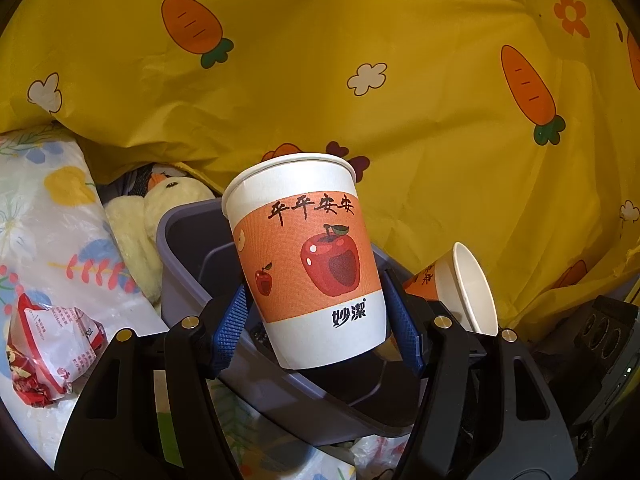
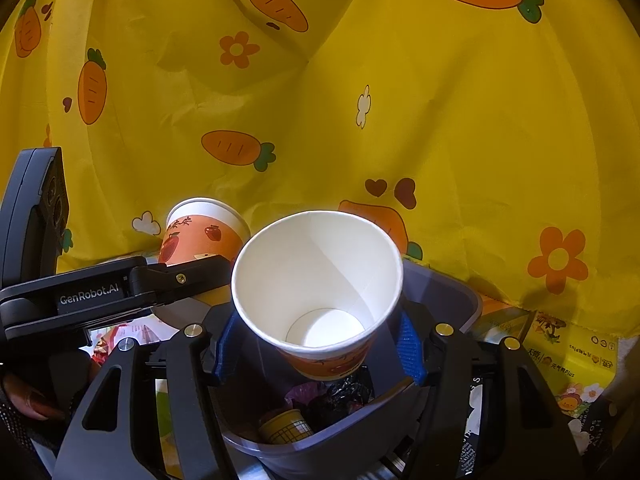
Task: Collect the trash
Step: 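Open both tools over the grey bin to drop the cups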
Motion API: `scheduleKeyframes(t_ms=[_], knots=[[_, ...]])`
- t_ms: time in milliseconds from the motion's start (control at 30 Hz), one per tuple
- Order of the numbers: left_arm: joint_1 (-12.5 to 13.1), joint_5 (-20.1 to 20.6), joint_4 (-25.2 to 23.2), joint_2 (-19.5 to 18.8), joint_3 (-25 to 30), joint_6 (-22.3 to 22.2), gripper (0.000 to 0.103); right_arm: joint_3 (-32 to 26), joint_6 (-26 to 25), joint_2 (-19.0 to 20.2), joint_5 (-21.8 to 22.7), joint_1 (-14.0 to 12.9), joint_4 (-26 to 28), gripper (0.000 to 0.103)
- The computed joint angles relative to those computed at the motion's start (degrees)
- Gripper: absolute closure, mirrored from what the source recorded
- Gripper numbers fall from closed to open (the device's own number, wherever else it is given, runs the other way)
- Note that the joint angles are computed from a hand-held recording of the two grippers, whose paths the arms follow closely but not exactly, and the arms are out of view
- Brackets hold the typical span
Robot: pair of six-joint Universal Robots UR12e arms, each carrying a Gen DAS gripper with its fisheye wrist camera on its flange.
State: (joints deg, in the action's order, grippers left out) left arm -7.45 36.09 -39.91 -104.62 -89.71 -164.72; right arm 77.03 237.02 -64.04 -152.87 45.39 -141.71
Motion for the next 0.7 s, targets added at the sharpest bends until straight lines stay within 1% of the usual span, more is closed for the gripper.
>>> scheduleKeyframes(t_ms=[267, 700], knots=[[-0.10, -0.07, -1.03, -0.16, 0.13, -0.09, 0.039, 0.02, 0.09, 0.15, 0.99, -0.11, 0.34, 0.041], [-0.11, -0.42, -1.74, -0.24, 0.21, -0.26, 0.039, -0.17, 0.31, 0.34, 1.18, -0.09, 0.78, 0.041]])
